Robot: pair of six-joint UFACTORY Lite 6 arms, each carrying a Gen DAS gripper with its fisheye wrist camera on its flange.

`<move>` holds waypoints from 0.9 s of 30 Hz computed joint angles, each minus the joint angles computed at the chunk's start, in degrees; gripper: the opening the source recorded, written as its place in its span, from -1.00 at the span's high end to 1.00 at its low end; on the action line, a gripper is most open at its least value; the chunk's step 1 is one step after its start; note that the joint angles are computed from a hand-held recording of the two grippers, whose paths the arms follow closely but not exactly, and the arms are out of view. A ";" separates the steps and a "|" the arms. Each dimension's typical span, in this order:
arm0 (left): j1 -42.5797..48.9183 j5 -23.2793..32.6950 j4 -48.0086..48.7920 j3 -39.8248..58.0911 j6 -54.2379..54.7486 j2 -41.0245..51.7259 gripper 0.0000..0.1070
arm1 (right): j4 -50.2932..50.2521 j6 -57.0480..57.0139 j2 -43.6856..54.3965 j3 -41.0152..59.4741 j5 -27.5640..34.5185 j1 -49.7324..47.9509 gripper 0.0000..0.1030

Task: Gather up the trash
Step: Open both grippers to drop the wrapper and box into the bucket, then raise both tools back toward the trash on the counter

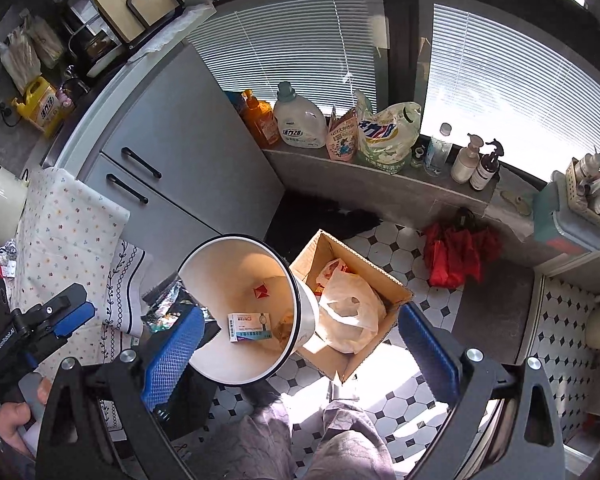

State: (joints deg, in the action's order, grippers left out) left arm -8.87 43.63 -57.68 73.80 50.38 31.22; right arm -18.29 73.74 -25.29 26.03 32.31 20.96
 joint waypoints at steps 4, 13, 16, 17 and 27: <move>2.17 -0.46 0.84 -0.71 -0.24 -1.60 -0.54 | 0.96 -1.12 2.01 0.84 -1.83 0.01 -0.85; 11.75 0.11 2.85 -3.17 -0.21 -7.46 -0.75 | 1.30 -3.67 14.63 11.38 -6.47 3.87 -0.85; 15.91 0.40 3.21 -4.18 -0.10 -9.91 -0.79 | 1.53 -5.21 19.49 16.74 -7.05 5.69 -0.85; 17.49 0.63 3.37 -4.46 -0.04 -10.62 -0.80 | 1.83 -5.96 21.03 18.55 -7.19 6.22 -0.85; 35.08 4.76 3.99 -2.45 1.67 -13.76 -0.81 | 4.82 -14.35 38.20 42.89 -4.53 12.23 -0.85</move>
